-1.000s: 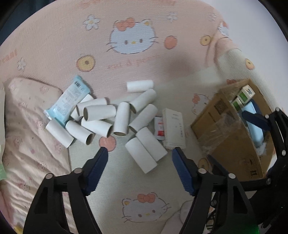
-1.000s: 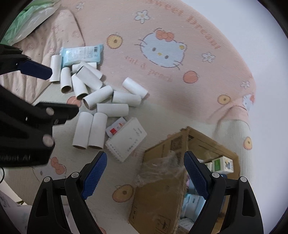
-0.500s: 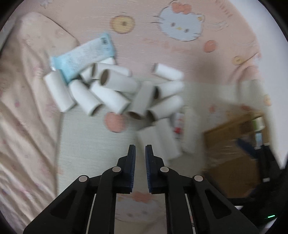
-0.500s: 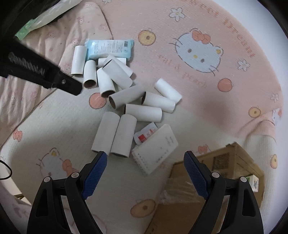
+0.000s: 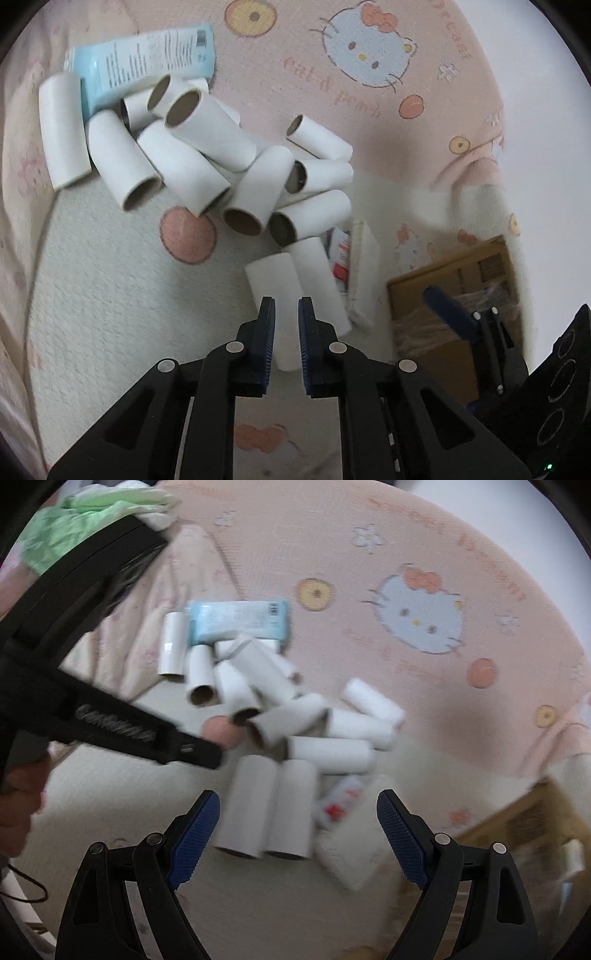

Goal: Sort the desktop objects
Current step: 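Grasp an upright white cardboard tube with the left gripper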

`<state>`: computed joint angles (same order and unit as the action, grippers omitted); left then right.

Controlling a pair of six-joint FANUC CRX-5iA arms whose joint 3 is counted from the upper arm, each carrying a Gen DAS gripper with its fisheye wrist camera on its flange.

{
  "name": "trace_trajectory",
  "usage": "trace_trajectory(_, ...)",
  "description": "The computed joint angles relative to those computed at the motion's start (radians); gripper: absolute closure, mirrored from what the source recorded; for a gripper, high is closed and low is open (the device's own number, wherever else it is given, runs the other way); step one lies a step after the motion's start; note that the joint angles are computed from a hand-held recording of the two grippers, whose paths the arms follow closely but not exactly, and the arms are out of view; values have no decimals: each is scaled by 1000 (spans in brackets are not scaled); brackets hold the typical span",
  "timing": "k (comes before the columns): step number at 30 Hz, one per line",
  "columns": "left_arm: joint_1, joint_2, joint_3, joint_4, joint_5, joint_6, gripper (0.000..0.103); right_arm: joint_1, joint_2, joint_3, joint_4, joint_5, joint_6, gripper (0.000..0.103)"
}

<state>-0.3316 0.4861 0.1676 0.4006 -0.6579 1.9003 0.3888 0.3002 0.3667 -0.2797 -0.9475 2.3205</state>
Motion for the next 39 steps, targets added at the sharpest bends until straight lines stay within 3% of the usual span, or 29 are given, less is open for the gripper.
trace_trajectory(1,-10,-5,16,-85,4,44,80,6,0,-15,-3,10,-6,17)
trace_trajectory(3,-18,-7,29,-156,10,67,56,12,2,-27,-9,16,-9,17)
trace_trajectory(6,-13,-5,15,-124,20,23,51,18,10,-36,-8,18,-10,19)
trace_trajectory(8,-7,-1,-1,-89,33,12,50,20,15,-37,-7,15,-29,29)
trace_trajectory(9,0,3,-24,-27,47,-19,50,20,25,-28,-6,-3,-46,40)
trace_trajectory(12,10,10,-103,188,91,-146,50,-1,70,41,-54,-109,-71,56)
trace_trajectory(14,7,18,-151,339,119,-242,50,-7,77,46,-66,-120,-90,56)
trace_trajectory(18,3,54,-133,379,108,-256,50,-10,89,47,-59,-118,-138,57)
trace_trajectory(20,-2,73,-148,476,111,-313,51,-14,99,58,-61,-132,-155,60)
trace_trajectory(22,4,101,-122,480,74,-286,55,-17,114,77,-64,-156,-169,61)
trace_trajectory(23,4,112,-123,508,69,-296,64,-20,122,84,-66,-167,-180,61)
trace_trajectory(25,-7,120,-151,618,96,-362,64,-29,132,95,-84,-176,-193,62)
trace_trajectory(30,-4,131,-124,579,87,-340,64,-28,149,120,-74,-189,-202,68)
trace_trajectory(35,-1,152,-135,674,71,-323,54,-39,172,163,-93,-237,-215,68)
trace_trajectory(39,-4,168,-117,670,84,-285,55,-36,180,182,-85,-261,-218,68)
